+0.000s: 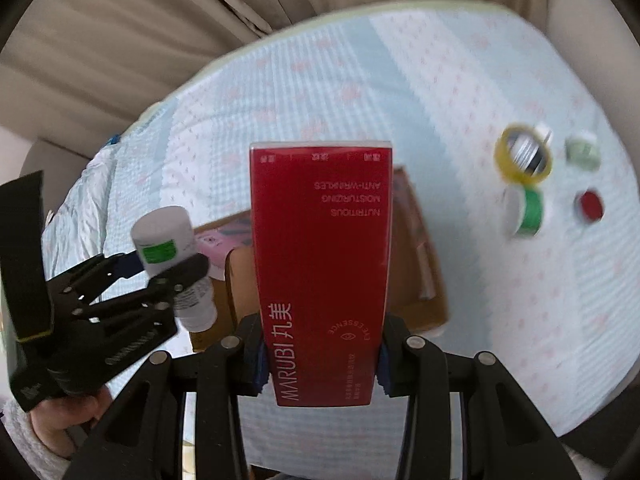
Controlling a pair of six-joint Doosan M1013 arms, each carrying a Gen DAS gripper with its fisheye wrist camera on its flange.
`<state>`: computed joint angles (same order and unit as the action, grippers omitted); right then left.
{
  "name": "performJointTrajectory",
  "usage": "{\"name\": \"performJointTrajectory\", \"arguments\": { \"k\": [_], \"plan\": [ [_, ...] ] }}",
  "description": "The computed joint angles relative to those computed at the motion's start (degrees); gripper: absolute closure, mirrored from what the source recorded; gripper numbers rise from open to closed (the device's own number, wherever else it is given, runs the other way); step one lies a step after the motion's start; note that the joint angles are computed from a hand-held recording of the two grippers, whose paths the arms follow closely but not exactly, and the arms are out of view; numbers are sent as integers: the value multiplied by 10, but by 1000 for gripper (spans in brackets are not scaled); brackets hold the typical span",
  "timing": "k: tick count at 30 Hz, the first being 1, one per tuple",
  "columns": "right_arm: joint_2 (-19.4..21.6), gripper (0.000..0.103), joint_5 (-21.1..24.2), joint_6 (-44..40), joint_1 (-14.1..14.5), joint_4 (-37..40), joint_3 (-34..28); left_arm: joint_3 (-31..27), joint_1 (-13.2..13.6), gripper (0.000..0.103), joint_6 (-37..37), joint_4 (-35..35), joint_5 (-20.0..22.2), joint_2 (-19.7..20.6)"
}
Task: Organize rigid objects
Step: 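Lift the pill bottle with the left tool while the right tool carries the red box to the cardboard box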
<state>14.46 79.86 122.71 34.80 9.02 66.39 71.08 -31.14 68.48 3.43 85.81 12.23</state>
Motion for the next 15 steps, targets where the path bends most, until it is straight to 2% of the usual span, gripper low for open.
{"name": "performJointTrajectory", "arguments": {
  "k": [6, 10, 15],
  "plan": [
    [29, 66, 3, 19, 5, 13, 14, 22, 18, 56, 37, -23, 14, 24],
    [56, 66, 21, 2, 6, 2, 14, 36, 31, 56, 42, -43, 17, 32],
    [82, 66, 47, -43, 9, -9, 1, 34, 31, 56, 78, -36, 22, 46]
  ]
}}
